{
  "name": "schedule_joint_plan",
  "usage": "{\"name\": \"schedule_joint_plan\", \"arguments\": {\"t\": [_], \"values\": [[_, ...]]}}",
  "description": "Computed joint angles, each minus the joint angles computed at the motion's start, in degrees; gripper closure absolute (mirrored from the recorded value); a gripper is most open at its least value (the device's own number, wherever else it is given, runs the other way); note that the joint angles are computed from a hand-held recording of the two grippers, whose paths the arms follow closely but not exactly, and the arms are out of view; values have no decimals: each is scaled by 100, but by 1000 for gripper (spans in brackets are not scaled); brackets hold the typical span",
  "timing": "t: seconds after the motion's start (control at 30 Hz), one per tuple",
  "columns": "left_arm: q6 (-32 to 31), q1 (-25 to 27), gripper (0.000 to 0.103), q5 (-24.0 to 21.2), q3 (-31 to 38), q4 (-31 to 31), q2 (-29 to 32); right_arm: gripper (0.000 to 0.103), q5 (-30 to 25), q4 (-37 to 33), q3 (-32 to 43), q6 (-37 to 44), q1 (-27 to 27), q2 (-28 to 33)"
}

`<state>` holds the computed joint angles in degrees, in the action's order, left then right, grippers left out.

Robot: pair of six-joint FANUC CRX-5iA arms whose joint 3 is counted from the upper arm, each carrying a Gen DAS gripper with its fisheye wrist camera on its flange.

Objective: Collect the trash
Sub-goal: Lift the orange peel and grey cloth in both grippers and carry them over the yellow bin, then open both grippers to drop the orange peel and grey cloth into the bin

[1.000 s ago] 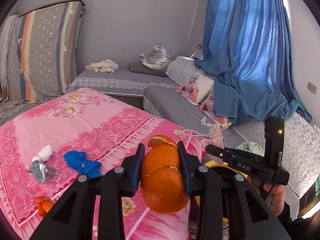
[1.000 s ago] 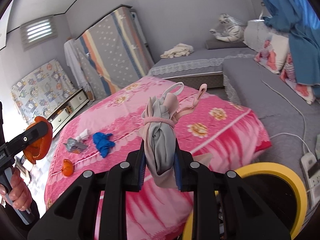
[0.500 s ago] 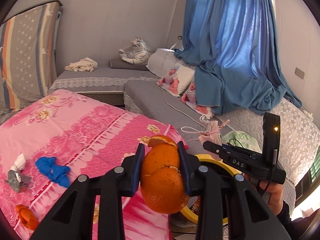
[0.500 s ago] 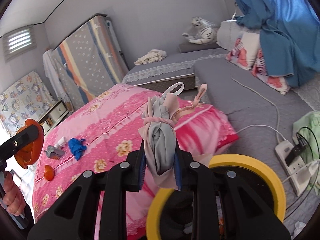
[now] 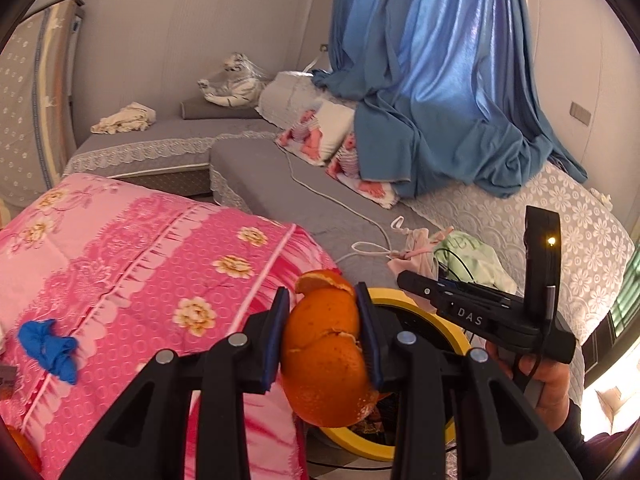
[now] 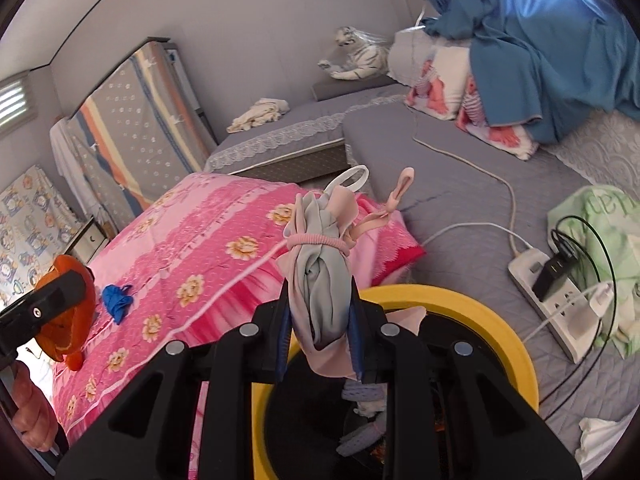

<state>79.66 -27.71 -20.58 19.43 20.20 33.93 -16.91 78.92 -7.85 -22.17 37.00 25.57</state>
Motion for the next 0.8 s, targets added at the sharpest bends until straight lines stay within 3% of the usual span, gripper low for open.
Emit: {"name": "schedule_joint_plan", "arguments": {"t": [0.07,0.23,0.53,0.67,0.8], "values": [[-344,-25,71,-147,205,251,199,81,-90,-53,-74,-11,4,-29],[-326,-80,71,-544,895,145,683,81,-226,-77,-218,-117,-6,-92],[-52,-180,71,-1492,2149,-30,1602,80,-448,-1103,-245,375,89,-41],[-50,-165,71,-1860,2501,149,1893,80,-376,-1333,-293,419,69,-44],[-60,-163,71,-1924,2517,212,1950,78,-323,-1297,-360,304,22,-63]]}}
